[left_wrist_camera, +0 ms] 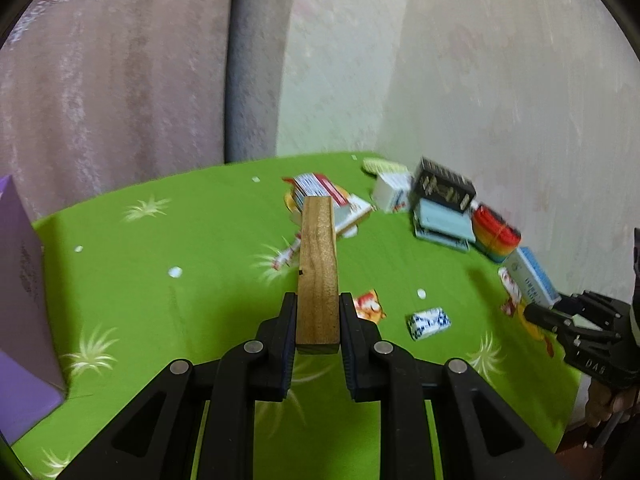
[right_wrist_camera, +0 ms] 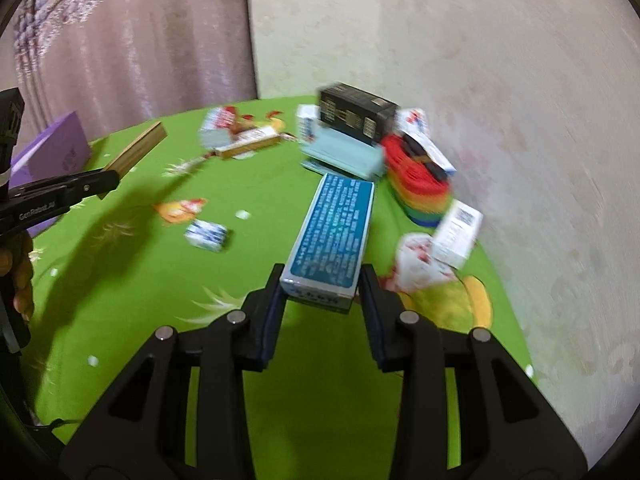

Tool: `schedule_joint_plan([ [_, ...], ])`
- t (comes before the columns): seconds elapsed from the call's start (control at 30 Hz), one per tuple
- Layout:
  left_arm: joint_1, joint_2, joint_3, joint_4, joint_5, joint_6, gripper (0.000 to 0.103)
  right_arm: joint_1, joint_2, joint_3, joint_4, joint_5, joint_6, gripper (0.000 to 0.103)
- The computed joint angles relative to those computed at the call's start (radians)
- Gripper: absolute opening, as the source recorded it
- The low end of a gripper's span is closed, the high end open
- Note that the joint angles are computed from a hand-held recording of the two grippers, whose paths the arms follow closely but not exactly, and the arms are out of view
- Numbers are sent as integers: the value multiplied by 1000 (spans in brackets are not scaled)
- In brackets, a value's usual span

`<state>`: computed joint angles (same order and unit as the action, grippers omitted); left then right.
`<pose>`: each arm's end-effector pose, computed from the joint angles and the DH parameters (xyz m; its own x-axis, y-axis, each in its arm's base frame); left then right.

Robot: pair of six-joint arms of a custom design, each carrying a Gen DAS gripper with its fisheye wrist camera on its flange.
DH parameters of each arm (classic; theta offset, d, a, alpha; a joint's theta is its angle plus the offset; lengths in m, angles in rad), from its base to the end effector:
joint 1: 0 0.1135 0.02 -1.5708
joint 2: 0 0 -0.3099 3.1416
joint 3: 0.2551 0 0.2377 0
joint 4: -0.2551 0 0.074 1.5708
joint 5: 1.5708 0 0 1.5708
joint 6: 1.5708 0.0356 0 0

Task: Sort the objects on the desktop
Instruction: 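Carry the wooden stick and blue box over the purple box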

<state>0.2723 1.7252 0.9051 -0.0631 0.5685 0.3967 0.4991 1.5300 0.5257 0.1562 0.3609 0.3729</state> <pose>0.3273 0.0715 0.2121 -0.6469 0.1574 -0.7461 0.3821 0.9137 -0.1385 0.2276 0.1098 0.1808 -0.7017 0.0057 -0.7124 0.0139 0.9999 -0.0057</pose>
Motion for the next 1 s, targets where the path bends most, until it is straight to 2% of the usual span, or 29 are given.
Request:
schedule_joint_plan([
  [0.2, 103, -31, 20, 20, 67, -48, 20, 77, 40, 111, -28, -14, -31, 39],
  [0.43, 266, -13, 51, 174, 109, -198, 20, 179, 132, 283, -27, -2, -53, 39],
  [0.63, 411, 30, 106, 290, 73, -333, 20, 252, 261, 507, -36, -31, -86, 39],
  [0.83, 537, 114, 154, 420, -12, -465, 20, 325, 429, 757, -74, -89, -139, 39],
  [1.0, 600, 208, 235, 422, -23, -526, 20, 389, 577, 994, -112, -149, -201, 39],
])
